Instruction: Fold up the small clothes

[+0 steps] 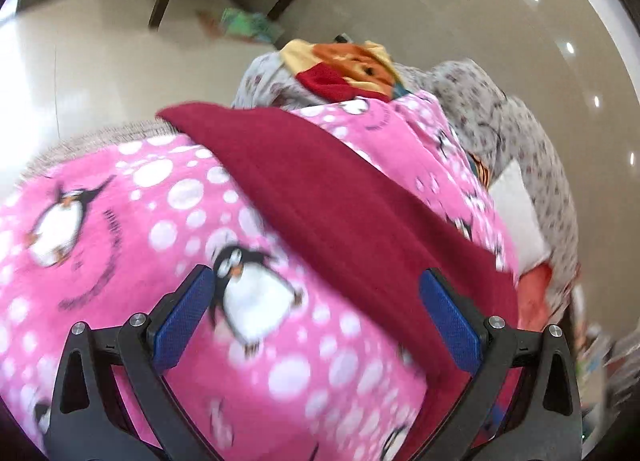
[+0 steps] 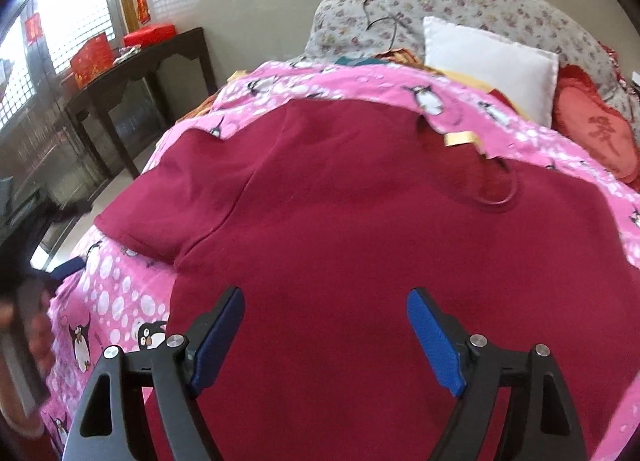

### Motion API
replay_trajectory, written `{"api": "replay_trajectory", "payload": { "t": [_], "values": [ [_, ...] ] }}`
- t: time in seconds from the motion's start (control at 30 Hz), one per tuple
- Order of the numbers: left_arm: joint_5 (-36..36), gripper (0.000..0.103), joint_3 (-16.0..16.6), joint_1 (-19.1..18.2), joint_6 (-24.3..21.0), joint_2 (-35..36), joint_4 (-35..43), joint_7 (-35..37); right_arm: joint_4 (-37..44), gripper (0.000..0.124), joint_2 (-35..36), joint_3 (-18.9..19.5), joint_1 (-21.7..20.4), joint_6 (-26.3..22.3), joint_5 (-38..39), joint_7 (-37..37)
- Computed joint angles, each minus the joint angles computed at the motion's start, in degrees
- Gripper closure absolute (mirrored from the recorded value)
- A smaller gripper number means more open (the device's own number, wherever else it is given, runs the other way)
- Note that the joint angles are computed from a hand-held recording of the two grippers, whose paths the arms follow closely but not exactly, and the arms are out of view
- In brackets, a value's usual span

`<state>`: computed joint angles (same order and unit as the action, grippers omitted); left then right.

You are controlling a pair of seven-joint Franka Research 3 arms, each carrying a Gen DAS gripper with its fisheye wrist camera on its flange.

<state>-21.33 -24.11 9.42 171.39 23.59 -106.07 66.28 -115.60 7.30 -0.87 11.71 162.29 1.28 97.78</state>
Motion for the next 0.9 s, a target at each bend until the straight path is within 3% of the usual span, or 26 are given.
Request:
{"api": "replay_trajectory", "payload": {
  "t": [0.1,0.17,0.2,0.27,0.3,0.33,0.4,0.47,0.5,0.6,0.67,0.73,0.77,0.87,0.9],
  "values": [
    [-0.3,0.001,-0.4,0.0,1.1,3.0,3.3,-0.8,0.6,0.042,0.9,0.1,0.1,-0.9,-0.2,-0.7],
    [0.0,0.001,-2.3,1.3,1.7,5.7,6.2,0.2,0.7,0.042,1.0,0.3,-0.2,-1.2,1.1,-1.9],
    [0.0,0.008,-3.4,2.1,2.2,7.9,8.4,0.8,0.6,0.042,0.9,0.3,-0.4,-1.3,1.8,-2.3],
    [0.4,0.039,-6.1,4.1,2.8,10.5,10.5,1.9,0.1,0.042,0.2,0.3,-0.9,-1.2,3.2,-3.3],
    [0.2,0.069,-9.7,6.8,1.2,12.8,12.7,4.1,-0.4,0.042,-0.3,0.3,-1.1,-1.0,3.7,-3.7],
    [-0.6,0.086,-12.7,9.1,-0.5,14.4,14.0,5.9,-0.9,0.042,-0.9,0.3,-1.3,-0.8,4.2,-4.2],
    [-2.8,0.087,-15.9,11.2,0.9,13.5,12.3,8.3,-2.5,0.042,-2.7,0.2,-1.9,0.2,5.2,-5.2],
    [-1.1,0.086,-16.8,10.6,6.1,9.3,8.9,10.9,-4.4,0.042,-4.8,-0.2,-2.5,1.3,4.7,-5.0],
    [0.2,0.086,-19.2,11.3,8.4,7.7,7.7,12.8,-5.4,0.042,-5.9,-0.5,-2.9,1.9,4.0,-4.4],
    [4.3,0.086,-32.3,17.9,11.4,8.7,6.7,18.5,-7.9,0.042,-9.2,-1.0,-4.9,3.1,0.7,-1.2],
    [8.9,0.086,-39.7,19.1,11.1,11.2,7.9,22.1,-9.7,0.042,-11.4,-1.0,-6.7,3.8,-1.3,0.9],
    [12.8,0.086,-41.4,16.3,8.3,13.2,10.5,23.7,-11.5,0.042,-13.4,-0.8,-8.8,4.6,-3.1,2.9],
    [14.7,0.086,-40.2,13.2,6.5,13.9,12.2,23.8,-12.4,0.042,-14.5,-0.6,-10.3,4.8,-4.5,4.6],
    [18.3,0.086,-31.8,0.4,1.4,15.7,18.3,24.1,-14.5,0.042,-17.0,-0.3,-13.8,3.8,-6.1,7.4],
    [18.4,0.085,-30.2,-2.2,-0.2,16.6,19.8,25.0,-15.0,0.042,-17.5,-0.1,-15.1,3.1,-6.7,8.6]
  ]
}}
